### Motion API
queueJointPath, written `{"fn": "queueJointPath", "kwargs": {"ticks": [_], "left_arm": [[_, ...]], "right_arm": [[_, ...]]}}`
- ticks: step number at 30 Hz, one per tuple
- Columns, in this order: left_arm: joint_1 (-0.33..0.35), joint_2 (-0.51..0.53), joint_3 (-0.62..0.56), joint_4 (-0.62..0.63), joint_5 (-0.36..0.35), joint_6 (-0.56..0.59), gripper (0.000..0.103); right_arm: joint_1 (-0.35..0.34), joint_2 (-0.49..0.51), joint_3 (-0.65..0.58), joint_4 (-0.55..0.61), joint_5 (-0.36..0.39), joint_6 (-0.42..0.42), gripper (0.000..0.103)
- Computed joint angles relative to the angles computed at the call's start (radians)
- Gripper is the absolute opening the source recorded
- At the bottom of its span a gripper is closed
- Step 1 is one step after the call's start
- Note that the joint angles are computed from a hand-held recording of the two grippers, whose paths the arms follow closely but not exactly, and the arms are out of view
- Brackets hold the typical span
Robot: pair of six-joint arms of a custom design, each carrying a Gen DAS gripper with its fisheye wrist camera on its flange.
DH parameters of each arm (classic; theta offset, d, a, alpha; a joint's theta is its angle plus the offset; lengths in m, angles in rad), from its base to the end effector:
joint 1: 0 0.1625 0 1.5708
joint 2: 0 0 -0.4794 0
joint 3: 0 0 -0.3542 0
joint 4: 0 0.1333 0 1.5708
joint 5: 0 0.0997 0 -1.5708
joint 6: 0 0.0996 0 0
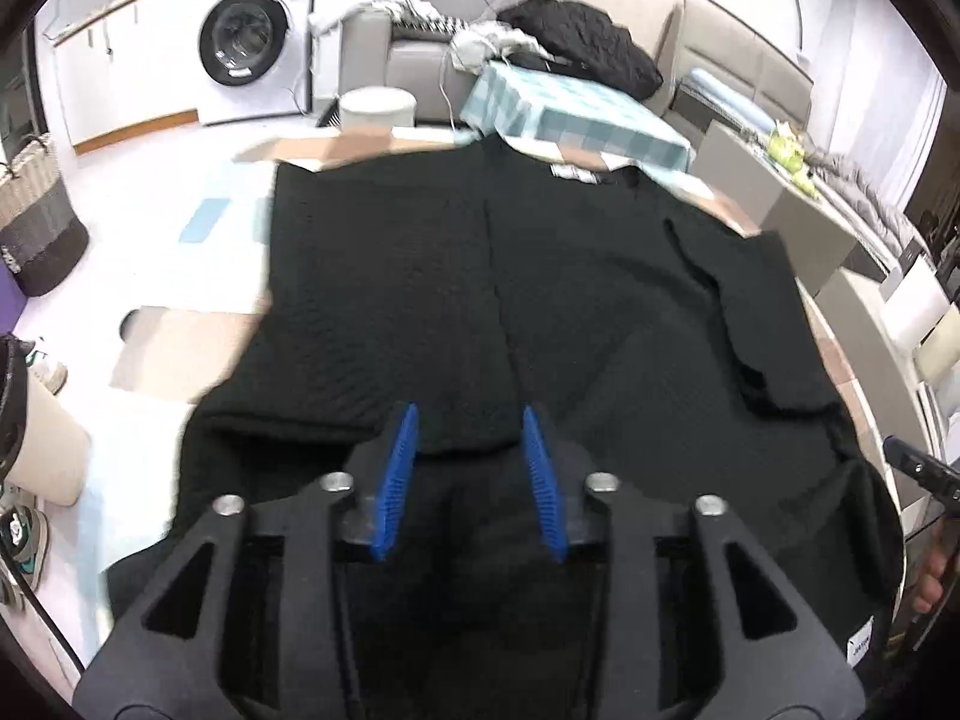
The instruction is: Fold small clothes
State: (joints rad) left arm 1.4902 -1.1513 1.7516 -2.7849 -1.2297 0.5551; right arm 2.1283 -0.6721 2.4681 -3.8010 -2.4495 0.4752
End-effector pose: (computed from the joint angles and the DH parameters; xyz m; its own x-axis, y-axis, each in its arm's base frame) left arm 0.1159 -0.6345 0.3809 -0.7768 0.3307 -0.5360 0.5592 0.7537 -0.3454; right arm 0.2667 -0.3207 0.1000 -0.8535 0.2964 0.4286 -0.1006 0.7133 -0.6936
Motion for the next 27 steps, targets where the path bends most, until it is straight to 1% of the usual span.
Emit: {"fn": "queueJointPath", "kwargs": {"ticks": [1,2,3,7,8,10,12,15,16,18,19,21,22,23,24,26,27], "left_arm": [[0.004,-0.026,0.019,-0.028,-0.008,0.007,0.055],[0.009,-0.047,0.032,-0.049,-0.017,0.016,0.061],[0.013,-0.065,0.042,-0.065,-0.020,0.026,0.063],[0.041,-0.158,0.087,-0.150,0.005,0.057,0.079],[0.053,-0.179,0.092,-0.153,0.001,0.060,0.080],[0.079,-0.216,0.104,-0.159,0.003,0.063,0.080],[0.106,-0.244,0.112,-0.149,0.007,0.060,0.081],[0.162,-0.270,0.112,-0.106,-0.005,0.037,0.081],[0.180,-0.273,0.109,-0.089,-0.012,0.028,0.081],[0.204,-0.277,0.111,-0.074,-0.017,0.011,0.081],[0.214,-0.273,0.113,-0.073,-0.018,0.008,0.081],[0.219,-0.266,0.115,-0.074,-0.010,-0.001,0.081],[0.222,-0.262,0.114,-0.070,-0.010,-0.003,0.081],[0.223,-0.255,0.115,-0.075,-0.006,-0.003,0.081],[0.218,-0.248,0.117,-0.082,0.003,-0.004,0.081],[0.212,-0.238,0.118,-0.090,0.018,-0.001,0.081],[0.203,-0.226,0.115,-0.095,0.026,-0.005,0.081]], "right_arm": [[0.004,0.000,0.007,-0.006,0.003,0.004,0.056],[0.005,-0.002,0.014,-0.007,0.007,0.009,0.057],[0.006,-0.004,0.023,-0.008,0.015,0.013,0.057],[0.014,-0.002,0.076,-0.031,0.055,0.051,0.058],[0.017,-0.001,0.091,-0.037,0.069,0.063,0.059],[0.019,0.005,0.120,-0.061,0.101,0.075,0.064],[0.016,0.026,0.157,-0.139,0.155,0.057,0.070],[-0.009,0.064,0.200,-0.262,0.236,0.037,0.070],[-0.029,0.080,0.211,-0.305,0.267,0.030,0.070],[-0.060,0.102,0.219,-0.361,0.304,0.022,0.069],[-0.080,0.110,0.220,-0.384,0.329,0.016,0.066],[-0.109,0.110,0.209,-0.387,0.359,0.004,0.032],[-0.115,0.101,0.198,-0.369,0.360,-0.009,0.027],[-0.114,0.095,0.186,-0.373,0.350,-0.038,0.013],[-0.110,0.088,0.181,-0.396,0.338,-0.061,0.008],[-0.108,0.072,0.181,-0.482,0.286,-0.077,0.007],[-0.117,0.067,0.187,-0.514,0.284,-0.075,0.007]]}}
